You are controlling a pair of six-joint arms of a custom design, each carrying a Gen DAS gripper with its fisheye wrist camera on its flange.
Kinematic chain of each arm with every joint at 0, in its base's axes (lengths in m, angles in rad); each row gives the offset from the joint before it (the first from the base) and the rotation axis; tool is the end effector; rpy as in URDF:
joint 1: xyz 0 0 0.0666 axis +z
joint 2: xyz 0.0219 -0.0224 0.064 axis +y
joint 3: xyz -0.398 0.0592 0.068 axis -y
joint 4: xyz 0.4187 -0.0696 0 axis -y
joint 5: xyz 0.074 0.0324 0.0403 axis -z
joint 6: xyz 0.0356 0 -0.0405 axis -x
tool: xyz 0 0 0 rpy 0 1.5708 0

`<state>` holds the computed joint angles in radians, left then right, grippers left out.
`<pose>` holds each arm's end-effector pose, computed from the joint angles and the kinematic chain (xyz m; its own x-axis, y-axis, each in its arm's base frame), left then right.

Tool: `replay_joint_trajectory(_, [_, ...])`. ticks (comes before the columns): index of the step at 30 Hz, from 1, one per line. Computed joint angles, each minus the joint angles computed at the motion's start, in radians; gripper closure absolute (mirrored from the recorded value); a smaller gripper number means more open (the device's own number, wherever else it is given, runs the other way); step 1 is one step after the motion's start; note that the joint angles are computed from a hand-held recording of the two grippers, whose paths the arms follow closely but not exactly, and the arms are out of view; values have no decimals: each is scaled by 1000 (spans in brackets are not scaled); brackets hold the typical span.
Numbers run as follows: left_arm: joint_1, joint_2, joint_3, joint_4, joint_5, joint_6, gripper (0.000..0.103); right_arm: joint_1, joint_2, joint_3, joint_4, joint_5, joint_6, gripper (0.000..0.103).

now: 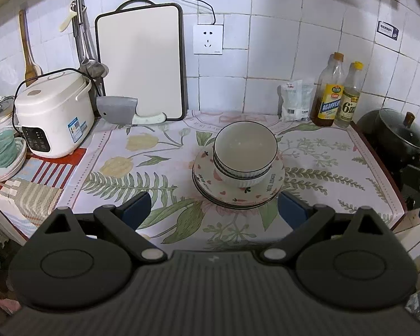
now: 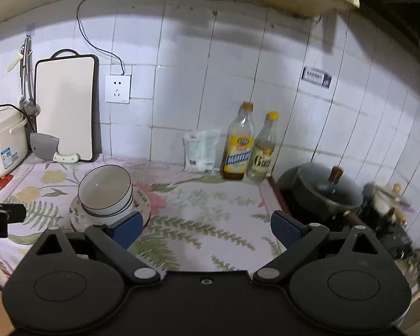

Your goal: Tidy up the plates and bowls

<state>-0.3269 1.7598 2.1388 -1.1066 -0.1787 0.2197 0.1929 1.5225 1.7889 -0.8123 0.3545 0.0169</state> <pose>0.6021 -0.1979 0.5910 -0.6562 -0.0040 -0.7546 0.0484 0.9977 -0.0474 0.5582 0.0960 0.5857 -0.5114 -0.1160 -0.8515 0.1028 0.9755 -0.1946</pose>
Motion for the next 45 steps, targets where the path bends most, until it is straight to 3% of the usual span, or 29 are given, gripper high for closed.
replay_joint_trajectory(6, [-2, 2, 2, -7, -3, -9, 5, 3, -5, -8, 17, -3, 7, 3])
replay_joint_trajectory(19, [1, -10, -16, 16, 13, 6, 5, -8, 9, 12, -37, -37, -50, 3])
replay_joint_trajectory(45, [-6, -7, -17, 9, -35, 10, 5, -20, 26, 32, -77, -61, -62, 3])
